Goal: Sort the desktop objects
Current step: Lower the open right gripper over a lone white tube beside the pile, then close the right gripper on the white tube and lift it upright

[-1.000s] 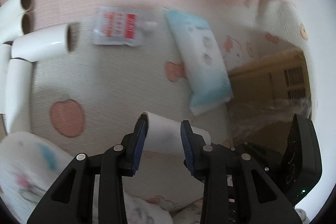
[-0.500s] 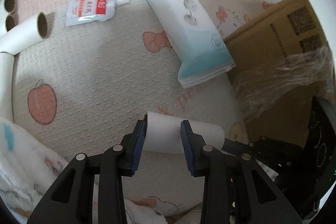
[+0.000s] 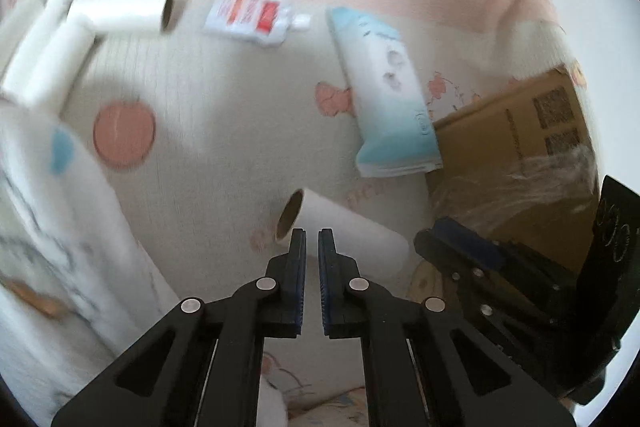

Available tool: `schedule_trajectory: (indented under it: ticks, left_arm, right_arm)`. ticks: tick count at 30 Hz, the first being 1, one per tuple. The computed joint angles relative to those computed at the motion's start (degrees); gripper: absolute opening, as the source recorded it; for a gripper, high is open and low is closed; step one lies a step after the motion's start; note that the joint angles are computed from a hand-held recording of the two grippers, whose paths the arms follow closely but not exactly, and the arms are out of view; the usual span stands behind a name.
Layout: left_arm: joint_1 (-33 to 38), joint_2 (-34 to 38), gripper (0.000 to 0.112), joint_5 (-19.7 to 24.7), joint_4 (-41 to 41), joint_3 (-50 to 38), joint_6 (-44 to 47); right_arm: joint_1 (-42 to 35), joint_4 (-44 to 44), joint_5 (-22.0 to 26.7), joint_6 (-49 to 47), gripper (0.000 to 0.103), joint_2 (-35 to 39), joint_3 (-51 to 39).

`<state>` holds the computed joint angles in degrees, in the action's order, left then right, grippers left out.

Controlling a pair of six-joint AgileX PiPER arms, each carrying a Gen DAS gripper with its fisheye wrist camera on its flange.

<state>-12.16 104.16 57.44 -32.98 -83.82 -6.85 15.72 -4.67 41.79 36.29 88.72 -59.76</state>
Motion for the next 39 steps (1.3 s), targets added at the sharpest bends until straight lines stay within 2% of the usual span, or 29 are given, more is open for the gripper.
schedule_trajectory:
  ticks: [3, 7, 11, 19, 24, 27, 29, 32, 39]
  left_arm:
    - [0.35, -0.48, 0.007, -1.56, -3.50, 3.14, 0.65]
    - [1.50, -1.12, 0.007, -3.50, -11.42, 7.55, 6.21]
    - [2.79, -1.06, 0.022, -4.73, -19.33, 9.91, 13.05]
    - [3.59, 1.14, 0.026, -5.37, -25.42, 9.83, 17.92]
    - [2.88, -0.15, 0.026, -5.23, -19.74, 9.38, 14.09]
    - [1.65, -0.03, 0.031, -4.19, -12.69, 7.12, 6.69]
    - [1.75, 0.84, 0.041, -2.88, -12.39, 6.06, 5.48]
    - [2.10, 2.36, 0.046, -1.00, -12.88, 4.77, 4.25]
    - [3.23, 5.79, 0.049, 0.09, -16.69, 3.46, 5.45]
  right_arm:
    - [0.83, -2.72, 1.84, -0.25, 0.019, 1.84, -0.99]
    - [0.56, -2.33, 4.60, -3.28, 0.019, 6.00, -3.09]
    - [-0.33, 1.93, 3.62, -7.68, 0.019, 5.47, -2.59]
    - [2.03, 2.98, 2.44, -5.13, 0.020, 5.52, -2.18]
    - [2.36, 3.26, 2.52, -4.59, 0.020, 5.75, -2.56]
    - [1.80, 3.88, 2.57, -2.96, 0.020, 5.79, -2.62]
    - [1.58, 4.10, 2.28, -1.28, 0.020, 5.52, -2.27]
    - [2.74, 2.08, 2.60, 2.18, 0.020, 5.50, -2.42]
    - [5.05, 1.30, 3.81, 0.17, 0.020, 6.65, -3.94]
